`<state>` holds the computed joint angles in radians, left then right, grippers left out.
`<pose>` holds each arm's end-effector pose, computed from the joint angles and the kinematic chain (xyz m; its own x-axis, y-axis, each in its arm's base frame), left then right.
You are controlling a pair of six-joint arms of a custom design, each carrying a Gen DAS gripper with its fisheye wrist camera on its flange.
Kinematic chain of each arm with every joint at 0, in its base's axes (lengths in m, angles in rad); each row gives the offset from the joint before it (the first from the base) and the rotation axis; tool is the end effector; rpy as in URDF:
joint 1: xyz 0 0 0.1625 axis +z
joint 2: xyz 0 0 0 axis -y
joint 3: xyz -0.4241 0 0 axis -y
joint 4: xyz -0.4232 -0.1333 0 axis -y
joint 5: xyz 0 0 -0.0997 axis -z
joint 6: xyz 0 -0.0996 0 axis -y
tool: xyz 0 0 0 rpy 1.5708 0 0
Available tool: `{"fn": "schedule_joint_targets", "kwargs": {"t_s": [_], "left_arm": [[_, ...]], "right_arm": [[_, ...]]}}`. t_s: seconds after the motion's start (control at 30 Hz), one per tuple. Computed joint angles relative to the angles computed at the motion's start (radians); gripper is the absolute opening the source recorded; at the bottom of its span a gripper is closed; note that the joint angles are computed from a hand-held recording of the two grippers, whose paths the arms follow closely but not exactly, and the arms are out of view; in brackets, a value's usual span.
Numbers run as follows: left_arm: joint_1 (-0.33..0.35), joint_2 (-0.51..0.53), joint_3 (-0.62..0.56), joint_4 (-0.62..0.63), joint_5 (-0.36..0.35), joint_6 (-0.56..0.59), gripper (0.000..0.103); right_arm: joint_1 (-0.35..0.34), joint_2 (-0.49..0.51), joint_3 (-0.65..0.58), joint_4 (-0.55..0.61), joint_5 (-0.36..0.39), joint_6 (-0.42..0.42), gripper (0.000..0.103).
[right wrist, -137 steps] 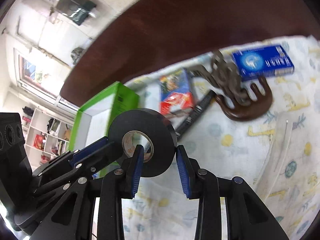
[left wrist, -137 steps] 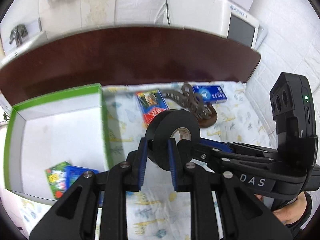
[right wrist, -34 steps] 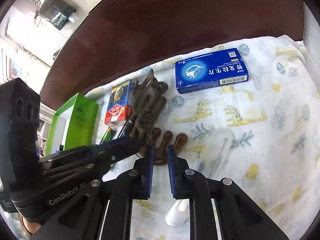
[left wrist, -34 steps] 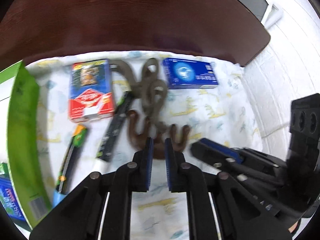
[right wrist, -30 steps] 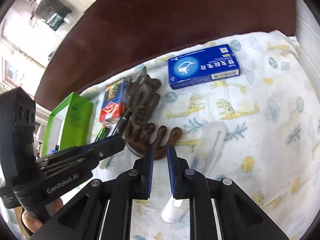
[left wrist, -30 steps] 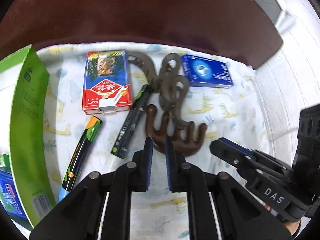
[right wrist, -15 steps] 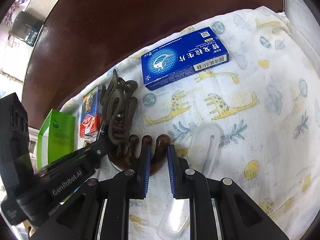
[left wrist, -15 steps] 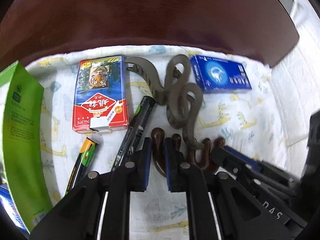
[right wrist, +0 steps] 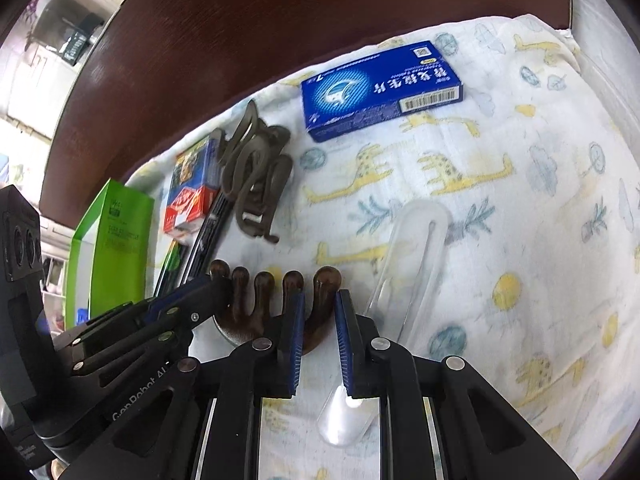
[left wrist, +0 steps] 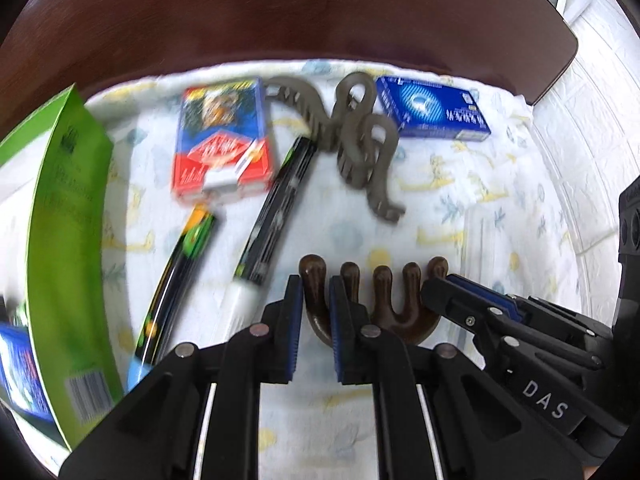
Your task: Organize rigid objects
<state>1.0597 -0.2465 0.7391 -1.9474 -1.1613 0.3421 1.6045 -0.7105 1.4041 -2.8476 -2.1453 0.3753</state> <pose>-0.2760 -0.8457 -0.0364 -0.5695 0.7512 -0.3337 0.7185 0.6521 0.2417 0.1053 -0.7731 0.1537 -0.8003 0.5577 0.2202 0.2851 0.6769 -0.6786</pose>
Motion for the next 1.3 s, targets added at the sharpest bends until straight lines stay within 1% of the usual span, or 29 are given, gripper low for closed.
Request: {"fn": "schedule_joint_targets", "kwargs": {"t_s": [0.07, 0.1, 0.17, 0.2, 0.27, 0.37, 0.5, 0.57, 0.6, 0.63, 0.7, 0.77, 0.93, 1.07, 1.13, 1.2, 1.27, 1.3], "left_arm": [[0.013, -0.026, 0.029, 0.011, -0.019, -0.007, 0.010], [0.023, -0.035, 0.034, 0.022, -0.032, -0.015, 0.013], [0.039, -0.038, 0.016, 0.054, -0.063, -0.042, 0.017], [0.044, -0.035, 0.007, 0.062, -0.072, -0.051, 0.021], [0.047, -0.032, 0.001, 0.060, -0.077, -0.065, 0.024], [0.039, -0.039, 0.024, 0.046, -0.065, -0.062, 0.024], [0.024, -0.045, 0.062, -0.002, -0.049, -0.047, 0.023], [0.024, -0.063, 0.085, -0.022, -0.035, -0.028, 0.021], [0.027, -0.072, 0.093, -0.024, -0.035, -0.018, 0.017], [0.031, -0.069, 0.074, -0.001, -0.047, -0.014, 0.009], [0.031, -0.075, 0.073, 0.011, -0.036, -0.010, 0.010], [0.030, -0.088, 0.092, -0.011, -0.031, 0.011, 0.009], [0.033, -0.124, 0.104, -0.033, -0.086, 0.031, 0.012], [0.035, -0.153, 0.110, -0.073, -0.130, 0.050, 0.012], [0.044, -0.153, 0.085, -0.045, -0.147, 0.039, 0.012], [0.050, -0.165, 0.095, -0.054, -0.145, 0.048, 0.012], [0.055, -0.172, 0.098, -0.053, -0.151, 0.047, 0.016], [0.061, -0.169, 0.082, -0.019, -0.187, 0.040, 0.016]], "right_arm": [[0.008, -0.001, 0.009, 0.012, 0.004, -0.010, 0.018], [0.012, 0.001, 0.010, 0.018, 0.008, -0.019, 0.018], [0.012, -0.006, 0.027, 0.013, 0.037, -0.036, 0.018], [0.014, -0.003, 0.028, 0.012, 0.037, -0.035, 0.018], [0.013, -0.006, 0.038, 0.000, 0.037, -0.027, 0.018], [0.016, 0.000, 0.033, 0.000, 0.027, -0.004, 0.019], [0.026, -0.001, 0.034, 0.018, 0.000, -0.002, 0.020], [0.028, 0.002, 0.031, 0.016, -0.010, -0.005, 0.020], [0.029, 0.002, 0.030, 0.020, -0.017, -0.005, 0.020], [0.031, 0.003, 0.026, 0.026, -0.025, -0.001, 0.020], [0.035, 0.009, 0.017, 0.041, -0.034, 0.001, 0.020], [0.040, 0.009, 0.014, 0.057, -0.032, -0.009, 0.020], [0.052, 0.009, 0.026, -0.012, -0.036, -0.050, 0.020], [0.077, 0.008, 0.018, -0.056, -0.046, -0.090, 0.020], [0.092, 0.018, -0.001, -0.076, -0.062, -0.121, 0.020], [0.098, 0.025, -0.013, -0.079, -0.065, -0.123, 0.020], [0.106, 0.032, -0.020, -0.090, -0.068, -0.134, 0.020], [0.111, 0.036, -0.023, -0.094, -0.069, -0.146, 0.020]]}}
